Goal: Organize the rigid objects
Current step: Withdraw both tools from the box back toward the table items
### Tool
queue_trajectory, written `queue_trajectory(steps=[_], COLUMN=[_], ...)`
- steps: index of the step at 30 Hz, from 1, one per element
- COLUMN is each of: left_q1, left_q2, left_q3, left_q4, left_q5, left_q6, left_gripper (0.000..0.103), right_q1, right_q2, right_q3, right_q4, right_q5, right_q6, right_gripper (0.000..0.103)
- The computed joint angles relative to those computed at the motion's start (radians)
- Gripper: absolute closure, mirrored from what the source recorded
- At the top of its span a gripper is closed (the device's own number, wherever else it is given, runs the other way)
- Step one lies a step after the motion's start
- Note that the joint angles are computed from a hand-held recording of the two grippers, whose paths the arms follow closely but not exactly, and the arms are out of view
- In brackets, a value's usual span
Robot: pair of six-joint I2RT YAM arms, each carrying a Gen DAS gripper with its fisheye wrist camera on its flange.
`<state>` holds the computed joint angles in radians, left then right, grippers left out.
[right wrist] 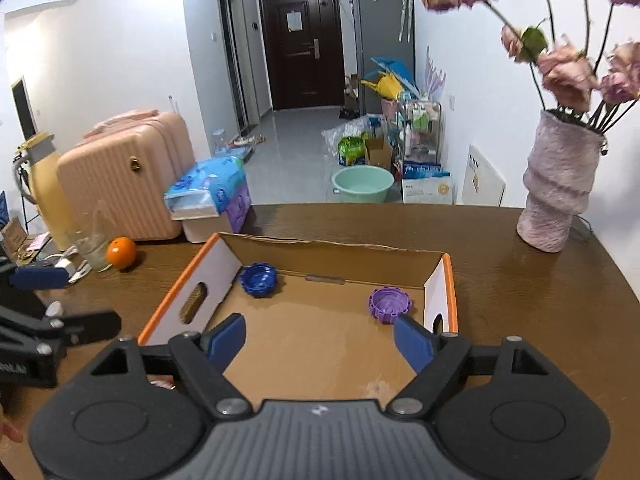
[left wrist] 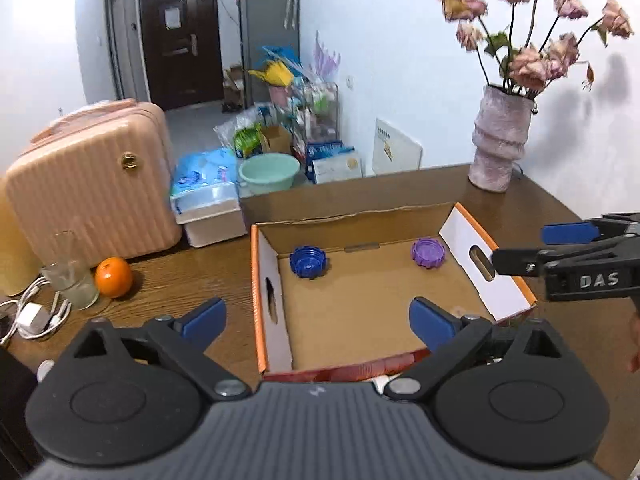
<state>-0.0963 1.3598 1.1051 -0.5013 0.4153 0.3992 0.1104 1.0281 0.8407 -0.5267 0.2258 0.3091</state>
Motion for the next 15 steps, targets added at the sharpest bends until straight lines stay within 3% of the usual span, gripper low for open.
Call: queue_trajectory(steps=[5,9,12,15], left_q1=[0.139,0.28,0.404,0.557], left_q2=[-0.183,-0.344,-0.478,-0.576], left_q3=[-0.185,-0.339,-0.447,-0.5], left_q4=[0.106,0.17,0.207,0.161], left_q5=[0.126,0.273,0.407,0.588], left_q6=[-0.033,0.001,0.022,0.099], left_gripper=[0.0,0.0,0.0,0.0], right_q1=[0.189,0.379,0.58,0.847], right_q2=[-0.22,-0.367,-0.431,-0.442], right_q3=[-0.098,-0.157,-0.187,-0.203], right_q4=[-0.032,-0.092,-0.17,-0.315], right_q5=[0.2,0.372,0.567,0.809], right_q6=[0.1,0.2,0.318,0.54], right_gripper=[0.019,0.018,0.018,0.018])
